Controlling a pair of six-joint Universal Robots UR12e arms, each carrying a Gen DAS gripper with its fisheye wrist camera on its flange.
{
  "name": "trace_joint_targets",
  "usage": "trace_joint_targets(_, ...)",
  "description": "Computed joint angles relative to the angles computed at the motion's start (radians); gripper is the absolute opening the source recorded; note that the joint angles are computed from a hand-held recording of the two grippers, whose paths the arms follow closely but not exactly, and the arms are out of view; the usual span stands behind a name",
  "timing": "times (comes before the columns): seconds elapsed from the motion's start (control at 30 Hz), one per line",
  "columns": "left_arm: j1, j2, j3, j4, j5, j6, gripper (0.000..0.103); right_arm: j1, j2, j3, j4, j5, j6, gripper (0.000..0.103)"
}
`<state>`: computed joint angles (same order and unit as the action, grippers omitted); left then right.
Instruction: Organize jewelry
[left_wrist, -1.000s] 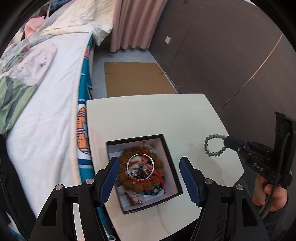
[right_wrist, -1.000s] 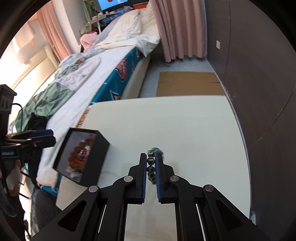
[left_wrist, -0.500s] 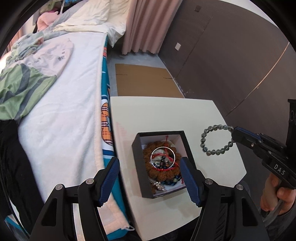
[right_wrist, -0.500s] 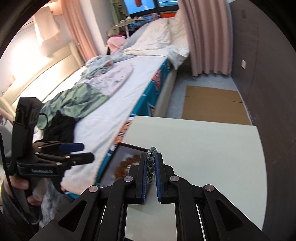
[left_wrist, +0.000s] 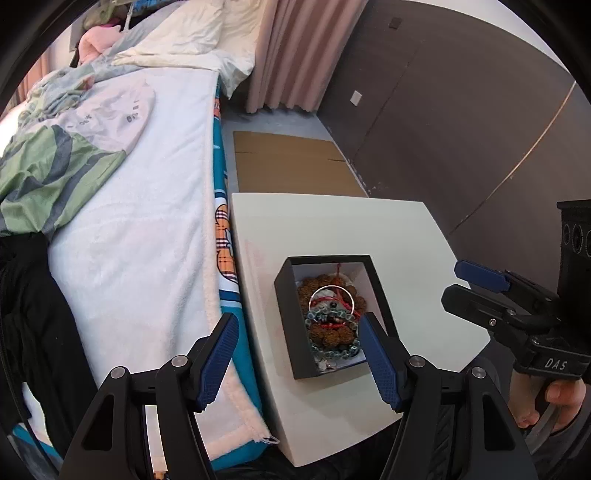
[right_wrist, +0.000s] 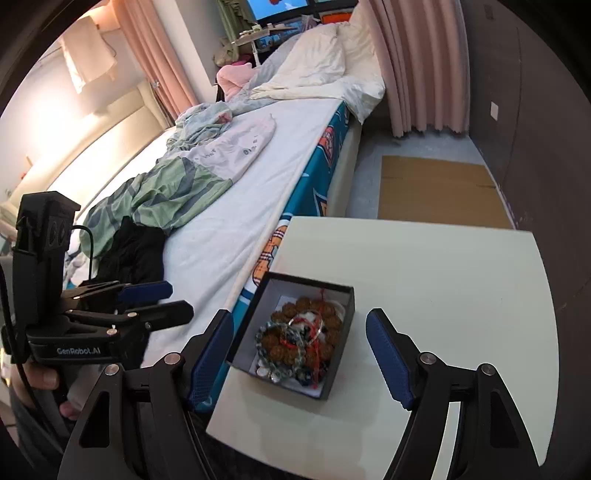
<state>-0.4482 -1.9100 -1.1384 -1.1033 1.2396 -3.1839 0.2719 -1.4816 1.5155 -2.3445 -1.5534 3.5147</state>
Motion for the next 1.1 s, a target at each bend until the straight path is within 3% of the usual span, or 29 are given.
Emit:
trace_joint_targets(0.37, -0.026, 0.012, -0.001, 0.029, 0.005, 0.02, 0.069, -0.011, -0.071, 0.067, 0.022, -0.051, 0.039, 0.078)
trace_joint_targets(0.53, -0.047, 0.023, -0.007, 0.062, 0.035, 0.015, 0.084, -0.025, -0.114, 0.104, 0.007, -0.043, 0.071, 0.084)
trace_joint_targets(0.67, -0.063, 0.037, -0.02, 0.101, 0.045, 0.014, 0.091, -0.022, -0.141, 0.124, 0.005, -0.094, 0.093, 0.097)
trace_joint_targets(0.77, -0.074, 0.052, -0.034, 0.139, 0.054, 0.01, 0.099, -0.02, -0.165, 0.142, 0.0, -0.118, 0.111, 0.099)
trace_joint_targets(1.1, -0.093, 0.116, -0.105, 0.239, 0.063, -0.006, 0.103, 0.014, -0.235, 0.197, -0.036, -0.233, 0.153, 0.103)
